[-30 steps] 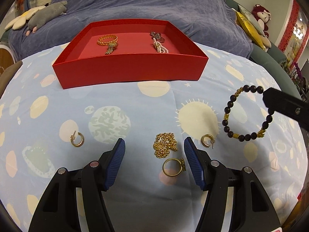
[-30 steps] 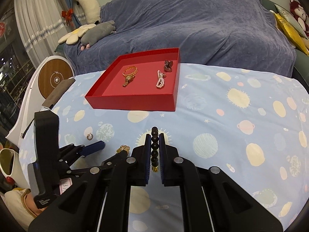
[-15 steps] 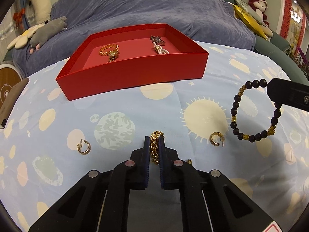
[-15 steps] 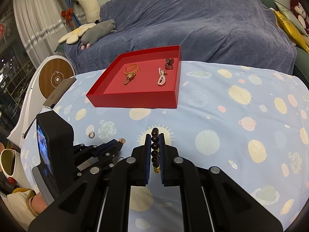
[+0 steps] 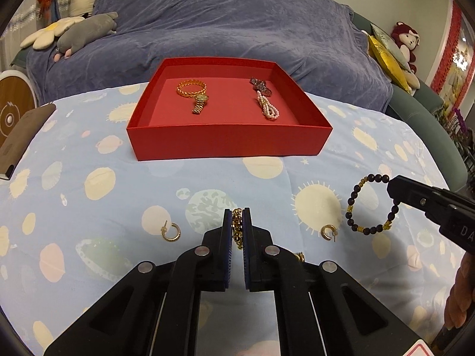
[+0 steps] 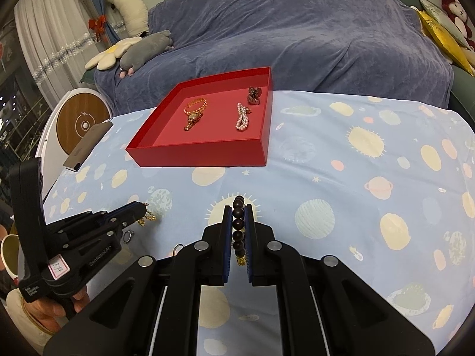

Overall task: Organize jewelry
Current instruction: 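Grasp the gold chain with the left tool while the right tool holds the bead bracelet, then carry the gold chain and bead bracelet into the red box and open both tools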

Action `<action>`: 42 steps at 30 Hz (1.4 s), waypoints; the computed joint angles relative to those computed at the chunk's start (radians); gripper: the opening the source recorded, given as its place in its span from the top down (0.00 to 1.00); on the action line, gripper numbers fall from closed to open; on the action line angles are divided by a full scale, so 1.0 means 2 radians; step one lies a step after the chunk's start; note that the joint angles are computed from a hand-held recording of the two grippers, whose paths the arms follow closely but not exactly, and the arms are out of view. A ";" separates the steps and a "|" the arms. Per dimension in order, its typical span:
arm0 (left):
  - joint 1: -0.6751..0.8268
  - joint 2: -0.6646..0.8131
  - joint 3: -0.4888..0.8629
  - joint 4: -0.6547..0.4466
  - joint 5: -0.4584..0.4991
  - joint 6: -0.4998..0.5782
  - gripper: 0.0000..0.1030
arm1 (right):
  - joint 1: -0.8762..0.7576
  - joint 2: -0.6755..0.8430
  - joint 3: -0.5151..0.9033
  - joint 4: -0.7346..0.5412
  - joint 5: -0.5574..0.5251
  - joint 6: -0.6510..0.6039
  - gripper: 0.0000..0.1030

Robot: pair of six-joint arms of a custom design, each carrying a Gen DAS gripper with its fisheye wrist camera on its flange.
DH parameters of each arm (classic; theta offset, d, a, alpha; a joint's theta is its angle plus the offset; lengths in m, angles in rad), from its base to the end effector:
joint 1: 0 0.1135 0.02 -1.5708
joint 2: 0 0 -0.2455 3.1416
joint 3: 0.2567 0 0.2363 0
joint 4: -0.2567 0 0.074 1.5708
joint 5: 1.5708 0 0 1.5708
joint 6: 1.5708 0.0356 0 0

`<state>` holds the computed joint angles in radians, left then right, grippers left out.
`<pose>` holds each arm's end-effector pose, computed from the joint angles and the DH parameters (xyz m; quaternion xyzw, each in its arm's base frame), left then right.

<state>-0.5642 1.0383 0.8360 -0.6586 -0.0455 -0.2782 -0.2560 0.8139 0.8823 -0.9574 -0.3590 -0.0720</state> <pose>0.1722 -0.1070 0.2548 0.1258 0.9290 -0.1226 0.3258 0.1415 -0.0241 0.2841 0.0258 0.9289 0.1123 0.3520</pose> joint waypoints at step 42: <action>0.166 0.402 0.376 0.010 0.061 0.069 0.64 | 0.150 0.417 0.222 0.235 0.108 0.107 0.74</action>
<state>-0.2330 1.8425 1.5886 -0.6391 0.0759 -0.1398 0.0441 1.6487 1.3272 -0.4868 -0.1431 0.1427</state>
